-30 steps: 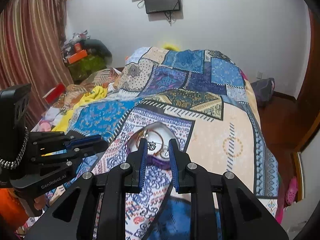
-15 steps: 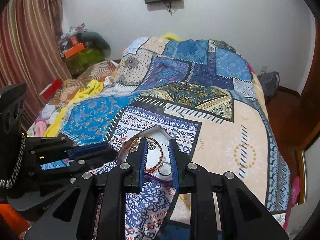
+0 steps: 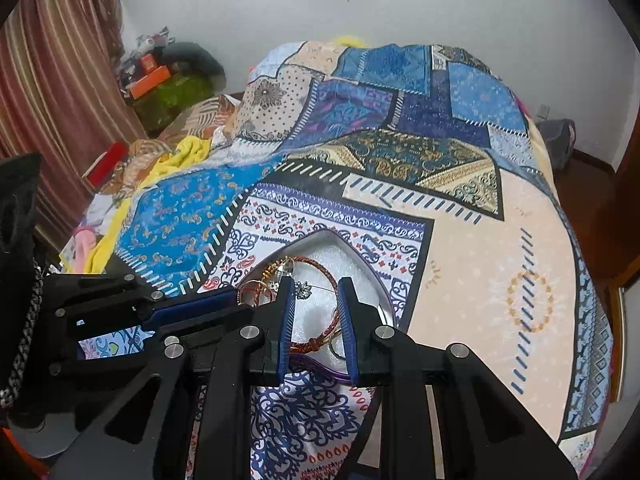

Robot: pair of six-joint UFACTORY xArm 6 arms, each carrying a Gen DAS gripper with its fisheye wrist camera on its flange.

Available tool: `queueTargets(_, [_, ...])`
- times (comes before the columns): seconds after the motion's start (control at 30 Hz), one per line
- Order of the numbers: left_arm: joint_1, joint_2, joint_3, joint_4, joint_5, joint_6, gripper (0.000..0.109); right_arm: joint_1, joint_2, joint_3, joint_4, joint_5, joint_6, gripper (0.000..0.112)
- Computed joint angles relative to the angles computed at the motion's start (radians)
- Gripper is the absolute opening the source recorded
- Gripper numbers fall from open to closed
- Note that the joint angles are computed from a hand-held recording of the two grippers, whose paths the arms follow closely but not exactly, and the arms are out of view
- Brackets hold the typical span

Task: Organize jewelry
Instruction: 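Lower earrings into the purple tin with the left tool while the right tool releases the charm, then withdraw both tools from the tin toward the remaining rings on the quilt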

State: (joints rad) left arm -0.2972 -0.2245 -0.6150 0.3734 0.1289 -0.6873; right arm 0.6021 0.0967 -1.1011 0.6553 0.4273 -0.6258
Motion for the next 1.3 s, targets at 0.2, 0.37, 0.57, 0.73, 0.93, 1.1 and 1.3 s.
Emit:
queueTargets(0.2, [0.002, 0.001, -0.003, 0.075, 0.002, -0.063, 0.008, -0.006, 0.003, -0.006, 0.004, 0.014, -0.004, 0.020])
queueTargets(0.37, [-0.005, -0.006, -0.011, 0.115, 0.031, -0.091, 0.008, -0.002, -0.001, -0.005, -0.026, 0.006, 0.016, 0.020])
queueTargets(0.57, [-0.013, -0.023, -0.006, 0.110, 0.049, -0.092, 0.009, -0.008, -0.016, -0.001, -0.022, 0.010, 0.014, 0.020])
queueTargets(0.73, [-0.017, -0.057, 0.006, 0.137, 0.067, -0.122, 0.009, -0.014, -0.038, 0.010, -0.019, 0.006, 0.020, 0.020])
queueTargets(0.93, [-0.019, -0.130, 0.031, 0.189, 0.112, -0.176, 0.009, -0.022, -0.082, 0.039, -0.021, -0.001, 0.031, 0.021])
queueTargets(1.1, [-0.021, -0.204, 0.064, 0.218, 0.161, -0.215, 0.010, -0.023, -0.127, 0.075, -0.031, -0.009, 0.040, 0.021])
queueTargets(1.3, [-0.030, -0.295, 0.109, 0.232, 0.219, -0.235, 0.011, -0.015, -0.175, 0.121, -0.031, 0.000, 0.047, 0.021])
